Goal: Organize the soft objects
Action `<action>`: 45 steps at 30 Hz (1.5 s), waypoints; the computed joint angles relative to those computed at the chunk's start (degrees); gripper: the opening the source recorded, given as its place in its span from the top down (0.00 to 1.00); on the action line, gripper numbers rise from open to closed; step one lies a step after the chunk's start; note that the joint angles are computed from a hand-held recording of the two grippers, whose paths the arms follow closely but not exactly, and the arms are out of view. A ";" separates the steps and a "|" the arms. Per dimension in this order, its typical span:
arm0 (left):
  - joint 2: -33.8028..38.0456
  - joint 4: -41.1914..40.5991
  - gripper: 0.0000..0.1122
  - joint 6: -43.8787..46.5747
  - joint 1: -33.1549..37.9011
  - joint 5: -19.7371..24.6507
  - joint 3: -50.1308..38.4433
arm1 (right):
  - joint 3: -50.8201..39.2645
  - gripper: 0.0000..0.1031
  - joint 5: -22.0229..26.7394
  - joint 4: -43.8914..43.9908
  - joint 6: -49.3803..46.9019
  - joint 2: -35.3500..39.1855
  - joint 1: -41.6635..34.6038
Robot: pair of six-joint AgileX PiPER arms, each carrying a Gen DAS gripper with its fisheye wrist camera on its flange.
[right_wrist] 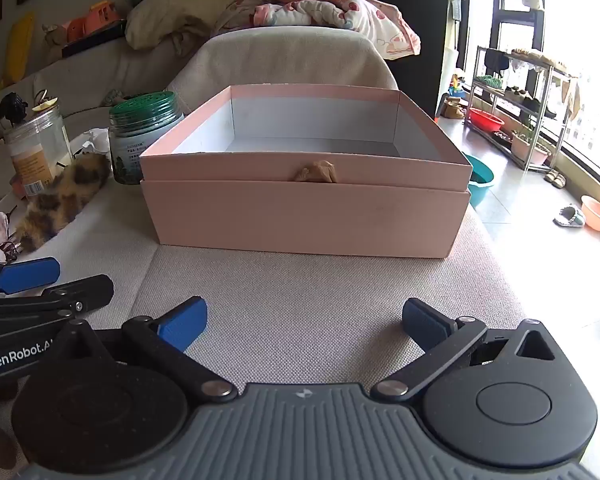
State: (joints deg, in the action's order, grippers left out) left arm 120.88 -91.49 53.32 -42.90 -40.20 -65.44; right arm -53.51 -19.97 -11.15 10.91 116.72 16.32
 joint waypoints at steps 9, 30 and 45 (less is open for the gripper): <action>0.72 -1.60 0.47 1.15 -1.04 -1.13 -1.40 | 0.02 0.00 -0.07 -0.36 0.36 0.01 -0.08; -0.32 2.18 0.47 -4.02 -1.21 -1.22 1.84 | 0.14 0.00 -0.08 -0.29 0.30 -0.08 -0.08; -0.25 2.24 0.47 -4.20 -1.23 -1.19 1.74 | 0.16 0.00 -0.07 -0.36 0.35 -0.11 -0.09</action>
State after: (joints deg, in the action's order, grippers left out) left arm 120.63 -89.24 49.13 -44.12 -41.39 -63.70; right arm -53.34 -20.04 -11.51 11.27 116.61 16.23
